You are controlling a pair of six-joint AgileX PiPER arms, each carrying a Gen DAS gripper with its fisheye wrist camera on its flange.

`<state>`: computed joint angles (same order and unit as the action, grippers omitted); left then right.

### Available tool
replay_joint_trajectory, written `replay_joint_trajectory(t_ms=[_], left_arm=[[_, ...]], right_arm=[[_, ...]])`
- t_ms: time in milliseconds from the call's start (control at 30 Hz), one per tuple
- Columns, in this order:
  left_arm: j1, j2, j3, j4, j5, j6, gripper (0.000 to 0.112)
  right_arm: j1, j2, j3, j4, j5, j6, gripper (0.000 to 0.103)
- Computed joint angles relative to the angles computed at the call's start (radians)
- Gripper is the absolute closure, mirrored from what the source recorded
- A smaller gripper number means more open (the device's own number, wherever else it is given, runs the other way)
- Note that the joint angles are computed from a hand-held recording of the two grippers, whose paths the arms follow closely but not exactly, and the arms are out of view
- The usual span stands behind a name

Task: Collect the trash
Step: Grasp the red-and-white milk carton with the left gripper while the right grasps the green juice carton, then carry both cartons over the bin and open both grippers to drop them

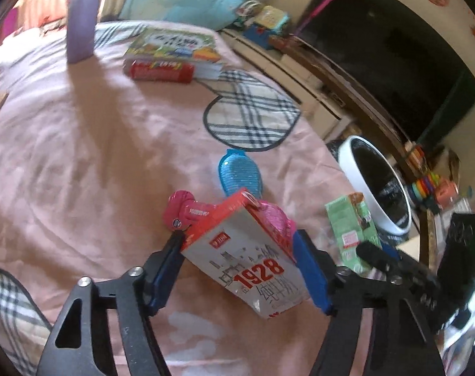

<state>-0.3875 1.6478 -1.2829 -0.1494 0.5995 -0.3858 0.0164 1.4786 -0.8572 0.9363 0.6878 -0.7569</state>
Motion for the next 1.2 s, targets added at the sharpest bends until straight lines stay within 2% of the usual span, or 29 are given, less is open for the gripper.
replay_joint_trajectory(t_ms=[133, 233, 333, 700, 1067, 1200], left_arm=[[0.007, -0.031, 0.012, -0.056, 0.011, 0.103, 0.054], [0.012, -0.055, 0.032, -0.161, 0.008, 0.219, 0.055], [-0.019, -0.058, 0.036, -0.167, -0.01, 0.238, 0.056], [-0.131, 0.021, -0.095, -0.075, -0.04, 0.152, 0.057], [-0.207, 0.202, -0.369, 0.081, -0.017, 0.02, 0.057], [-0.218, 0.295, -0.51, 0.102, 0.021, 0.001, 0.057]], right_arm=[[-0.046, -0.019, 0.024, 0.04, 0.024, -0.023, 0.052], [-0.064, -0.043, 0.046, 0.051, 0.024, -0.025, 0.052], [-0.095, -0.07, 0.065, 0.066, 0.032, -0.033, 0.052], [-0.246, -0.148, 0.066, 0.046, 0.075, -0.029, 0.052], [-0.378, -0.101, -0.007, 0.039, 0.092, -0.044, 0.052], [-0.392, -0.068, -0.044, 0.028, 0.081, -0.033, 0.052]])
